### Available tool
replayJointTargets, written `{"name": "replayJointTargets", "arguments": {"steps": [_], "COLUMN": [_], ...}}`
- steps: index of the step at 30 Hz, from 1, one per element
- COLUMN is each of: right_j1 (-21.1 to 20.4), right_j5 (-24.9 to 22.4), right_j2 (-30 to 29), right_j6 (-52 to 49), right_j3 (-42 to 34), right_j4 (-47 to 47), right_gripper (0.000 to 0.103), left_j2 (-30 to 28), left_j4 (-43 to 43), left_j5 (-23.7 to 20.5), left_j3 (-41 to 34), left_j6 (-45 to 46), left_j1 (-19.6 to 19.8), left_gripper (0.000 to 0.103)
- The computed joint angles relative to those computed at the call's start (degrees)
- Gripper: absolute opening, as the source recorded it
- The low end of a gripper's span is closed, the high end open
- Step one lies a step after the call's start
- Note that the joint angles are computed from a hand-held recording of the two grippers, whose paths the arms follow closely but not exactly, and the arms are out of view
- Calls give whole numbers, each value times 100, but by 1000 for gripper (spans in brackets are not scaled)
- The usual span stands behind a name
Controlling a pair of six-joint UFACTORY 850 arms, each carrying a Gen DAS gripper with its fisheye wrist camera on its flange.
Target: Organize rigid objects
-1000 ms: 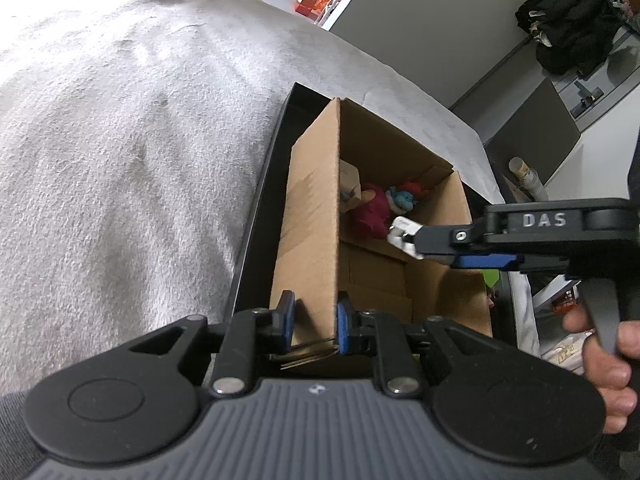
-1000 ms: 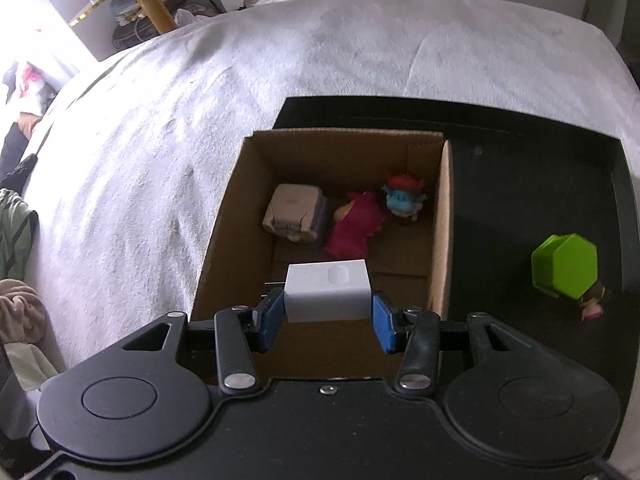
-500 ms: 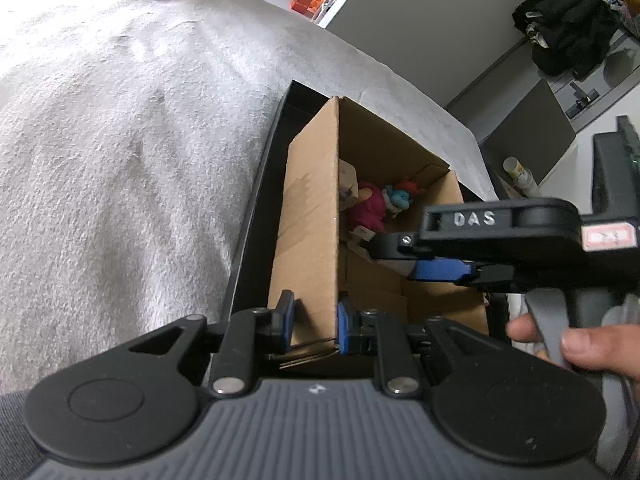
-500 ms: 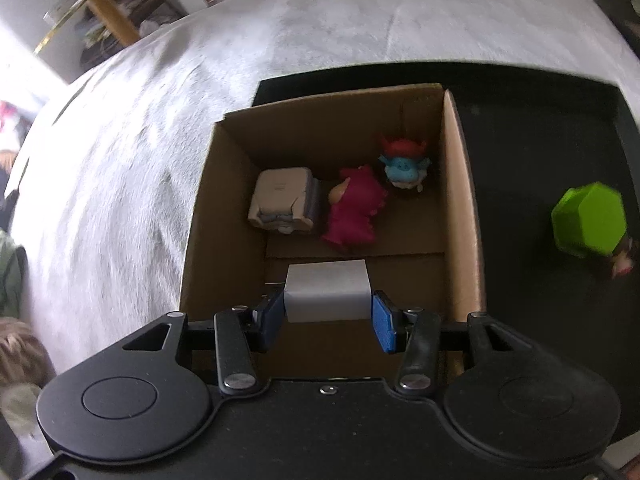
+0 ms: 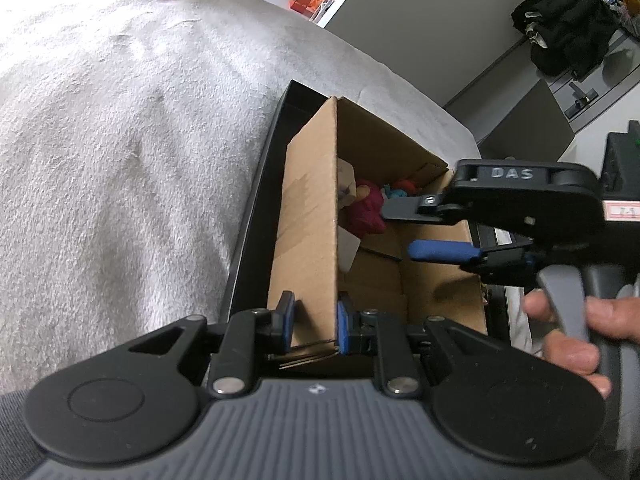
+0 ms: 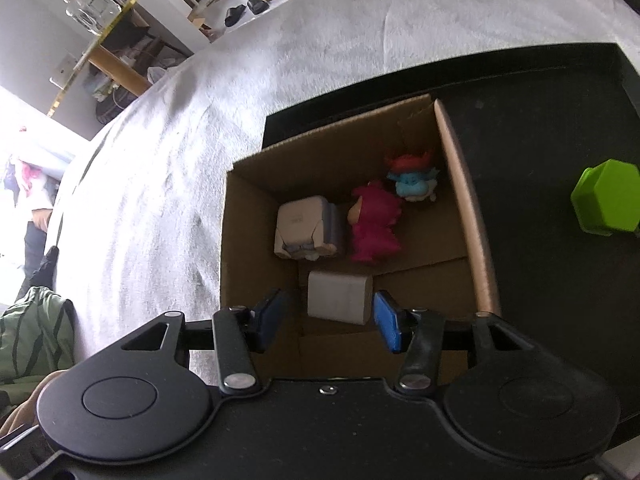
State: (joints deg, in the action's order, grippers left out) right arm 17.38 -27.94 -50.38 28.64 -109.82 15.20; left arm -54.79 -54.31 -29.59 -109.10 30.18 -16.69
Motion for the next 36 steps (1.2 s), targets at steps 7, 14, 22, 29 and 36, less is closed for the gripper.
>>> {"name": "replayJointTargets", "arguments": {"steps": [7, 14, 22, 29, 36], "right_j1": [-54, -78, -176, -307, -466], "right_j5": [20, 6, 188, 397, 657], "right_j2": [232, 451, 834, 1145, 1446], "right_j6": [-226, -248, -535, -672, -1034], "right_j3": [164, 356, 888, 1368, 1827], "right_j4": [-113, -585, -695, -784, -514], "right_gripper": [59, 69, 80, 89, 94], "left_j2": [12, -15, -7, -15, 3], "left_j4": [110, 341, 738, 1042, 1627], "left_j5": [41, 54, 114, 200, 312], "left_j3": [7, -53, -84, -112, -137], "left_j6": [-64, -222, -531, -775, -1242], "left_j1": [-22, -44, -99, -145, -222], "left_gripper": [19, 19, 19, 18, 17]}}
